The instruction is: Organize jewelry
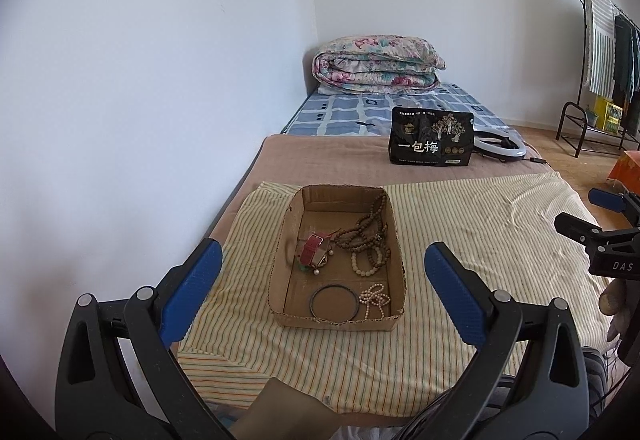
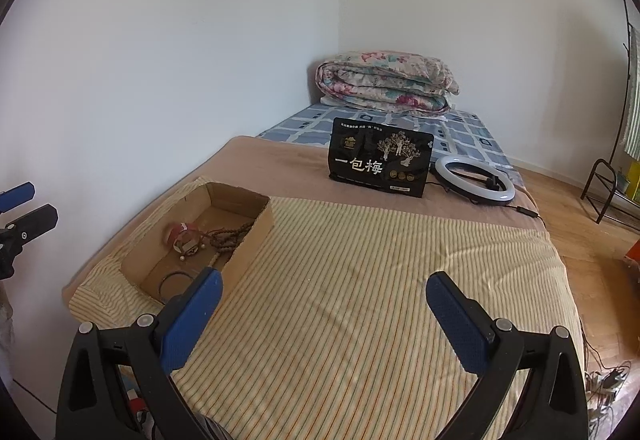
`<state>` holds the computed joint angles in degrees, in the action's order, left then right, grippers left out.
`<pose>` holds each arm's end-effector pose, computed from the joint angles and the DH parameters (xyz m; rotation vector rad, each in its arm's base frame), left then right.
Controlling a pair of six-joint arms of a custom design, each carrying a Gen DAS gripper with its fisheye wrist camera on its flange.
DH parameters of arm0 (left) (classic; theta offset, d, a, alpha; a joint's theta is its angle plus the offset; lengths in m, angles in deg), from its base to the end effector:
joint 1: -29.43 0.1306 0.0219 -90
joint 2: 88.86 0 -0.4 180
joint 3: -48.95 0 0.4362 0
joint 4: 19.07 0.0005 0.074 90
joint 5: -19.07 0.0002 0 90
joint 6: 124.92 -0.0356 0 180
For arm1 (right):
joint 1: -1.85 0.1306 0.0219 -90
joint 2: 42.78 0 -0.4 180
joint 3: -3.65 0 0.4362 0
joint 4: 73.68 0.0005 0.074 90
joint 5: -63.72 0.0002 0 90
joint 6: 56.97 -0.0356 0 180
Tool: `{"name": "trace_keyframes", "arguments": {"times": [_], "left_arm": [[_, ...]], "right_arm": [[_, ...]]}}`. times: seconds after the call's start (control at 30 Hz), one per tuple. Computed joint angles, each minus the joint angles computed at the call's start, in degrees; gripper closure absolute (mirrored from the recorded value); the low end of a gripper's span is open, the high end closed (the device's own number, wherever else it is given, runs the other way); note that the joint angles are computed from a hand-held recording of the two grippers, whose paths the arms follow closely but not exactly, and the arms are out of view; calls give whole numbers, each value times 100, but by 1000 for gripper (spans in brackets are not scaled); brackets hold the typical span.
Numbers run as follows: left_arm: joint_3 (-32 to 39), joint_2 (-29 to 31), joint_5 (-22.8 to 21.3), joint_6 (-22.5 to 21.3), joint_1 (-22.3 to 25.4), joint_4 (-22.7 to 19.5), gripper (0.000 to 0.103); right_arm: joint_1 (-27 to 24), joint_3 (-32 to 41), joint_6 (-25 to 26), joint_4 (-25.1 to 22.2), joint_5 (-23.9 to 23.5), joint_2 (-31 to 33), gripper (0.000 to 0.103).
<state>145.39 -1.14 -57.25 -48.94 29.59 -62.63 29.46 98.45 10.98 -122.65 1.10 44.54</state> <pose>0.5262 -0.0075 0.5342 0.3945 2.1253 -0.1177 0.4639 0.2236 0.5168 0.1337 2.1965 -0.0697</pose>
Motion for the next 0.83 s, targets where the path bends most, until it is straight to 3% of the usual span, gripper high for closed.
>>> {"name": "trace_keyframes", "arguments": {"times": [0.63,0.83], "left_arm": [[63,20,-43,-64,46,-142,0],[-76,-66,-171,-87,20,147,0]], "right_arm": [[-32,-169,-90,-73,125,-199,0],[-58,-248,-149,-88,159,-283,0]]}}
